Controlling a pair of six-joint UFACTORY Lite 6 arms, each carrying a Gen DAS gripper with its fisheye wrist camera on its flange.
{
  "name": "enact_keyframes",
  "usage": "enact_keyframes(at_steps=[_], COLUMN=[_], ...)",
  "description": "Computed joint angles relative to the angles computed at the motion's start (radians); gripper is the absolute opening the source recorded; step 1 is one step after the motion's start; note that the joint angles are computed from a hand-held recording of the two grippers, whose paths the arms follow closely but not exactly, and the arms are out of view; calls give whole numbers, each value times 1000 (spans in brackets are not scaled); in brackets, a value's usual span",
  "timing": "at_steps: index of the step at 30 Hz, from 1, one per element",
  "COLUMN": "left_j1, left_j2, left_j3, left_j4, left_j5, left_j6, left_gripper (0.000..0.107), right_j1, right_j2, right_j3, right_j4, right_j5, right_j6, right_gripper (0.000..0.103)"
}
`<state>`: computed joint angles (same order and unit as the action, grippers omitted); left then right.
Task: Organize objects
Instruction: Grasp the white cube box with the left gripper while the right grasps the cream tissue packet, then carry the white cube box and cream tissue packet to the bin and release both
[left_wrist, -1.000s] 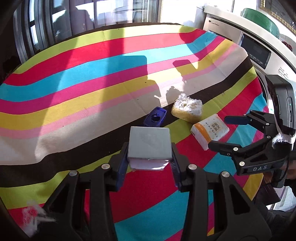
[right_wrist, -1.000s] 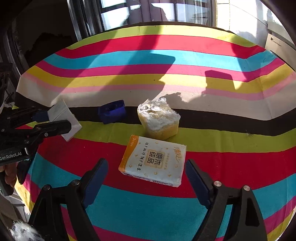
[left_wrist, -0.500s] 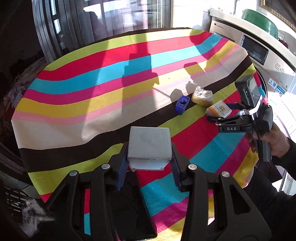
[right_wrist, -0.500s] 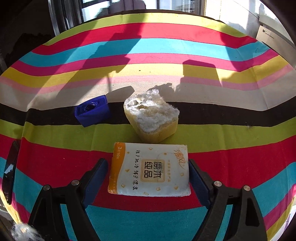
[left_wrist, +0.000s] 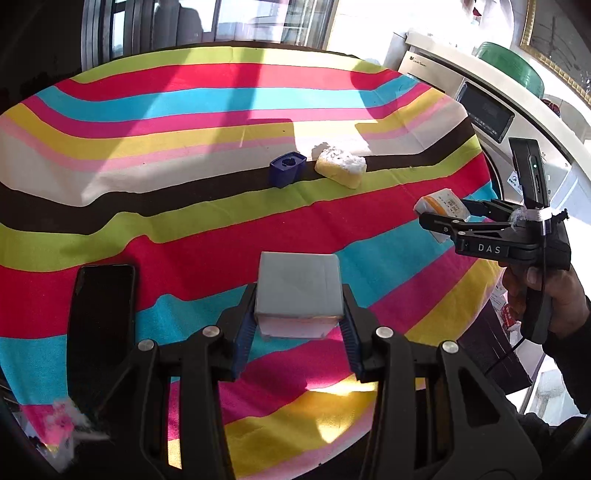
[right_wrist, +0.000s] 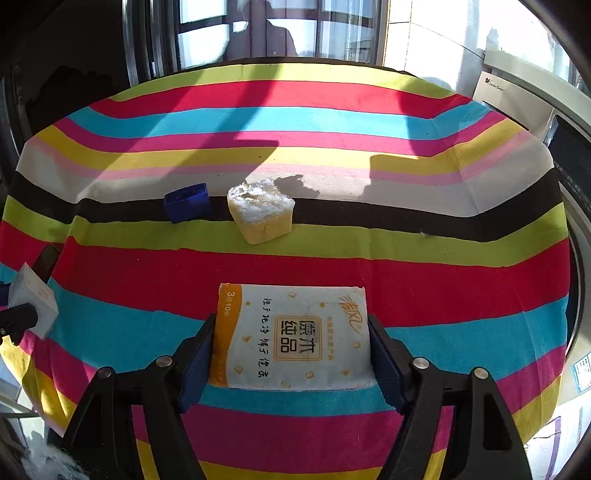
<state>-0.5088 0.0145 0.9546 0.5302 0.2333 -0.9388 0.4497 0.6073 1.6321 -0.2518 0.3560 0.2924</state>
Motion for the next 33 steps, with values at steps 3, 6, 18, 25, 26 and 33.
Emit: enact_keyframes(at_steps=[3,6,18,25,26,33], left_j1=[-89,-155,-361,-470,-485,-562], left_j2=[59,132,493,722,763,1094], left_j3=[41,102,536,861,920,1414], left_j4=[180,294,100,-167,-198,-457], left_j5=[-2,-34,-18,56,70,249], left_j6=[-221,-384,-314,-60,-30,261], left_gripper=[46,46,46,46,46,46], right_j1=[-46,-103,-398,-580,-610,-770], right_j2=[-143,-257,-585,-673,-681,-683], right_j3=[-195,-344,-743,-888,-900,-946], right_j4=[-2,17,457,592,632,727], right_j5=[-67,-108,-158,-164,-162,-178], right_j6=[-14,-35,-565,-809,-867,-1045], right_gripper=[75,75,75,75,75,75])
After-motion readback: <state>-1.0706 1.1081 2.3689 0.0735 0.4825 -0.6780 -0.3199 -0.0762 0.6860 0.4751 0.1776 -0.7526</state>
